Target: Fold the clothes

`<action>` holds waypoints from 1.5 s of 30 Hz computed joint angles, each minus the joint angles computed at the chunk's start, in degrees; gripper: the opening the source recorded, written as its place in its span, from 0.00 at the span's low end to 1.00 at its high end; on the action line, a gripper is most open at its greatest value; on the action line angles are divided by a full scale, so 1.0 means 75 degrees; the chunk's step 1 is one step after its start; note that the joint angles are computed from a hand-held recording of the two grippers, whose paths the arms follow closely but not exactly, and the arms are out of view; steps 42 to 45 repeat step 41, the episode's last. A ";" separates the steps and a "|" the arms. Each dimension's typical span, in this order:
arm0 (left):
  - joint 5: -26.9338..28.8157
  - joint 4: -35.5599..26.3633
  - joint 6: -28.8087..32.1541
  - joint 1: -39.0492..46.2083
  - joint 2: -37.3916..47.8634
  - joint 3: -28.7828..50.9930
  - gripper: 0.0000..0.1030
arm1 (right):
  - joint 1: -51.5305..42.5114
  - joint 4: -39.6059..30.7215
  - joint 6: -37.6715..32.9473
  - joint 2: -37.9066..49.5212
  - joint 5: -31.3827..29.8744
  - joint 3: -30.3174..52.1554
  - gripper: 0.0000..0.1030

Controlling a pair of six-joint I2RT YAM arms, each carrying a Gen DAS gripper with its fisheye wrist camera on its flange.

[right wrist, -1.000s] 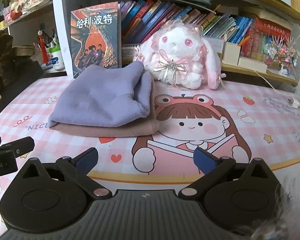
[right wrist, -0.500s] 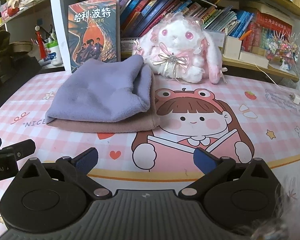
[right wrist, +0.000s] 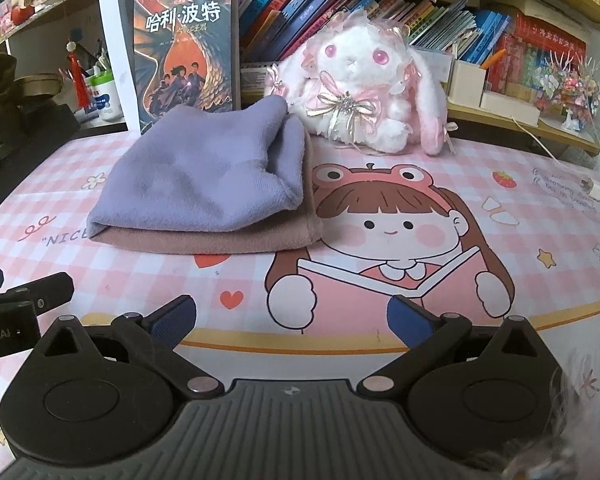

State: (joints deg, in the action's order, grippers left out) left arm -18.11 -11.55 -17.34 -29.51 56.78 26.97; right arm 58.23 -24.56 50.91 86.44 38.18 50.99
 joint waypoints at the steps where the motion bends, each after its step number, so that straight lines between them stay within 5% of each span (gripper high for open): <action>1: 0.0007 -0.0006 -0.0003 0.0006 0.0009 0.0005 0.91 | 0.0007 0.0004 0.0002 0.0010 -0.0013 0.0007 1.00; 45: -0.0013 -0.0076 0.0018 0.0113 0.0452 0.0226 0.96 | -0.0068 0.0045 0.0131 0.0203 -0.0164 0.0051 1.00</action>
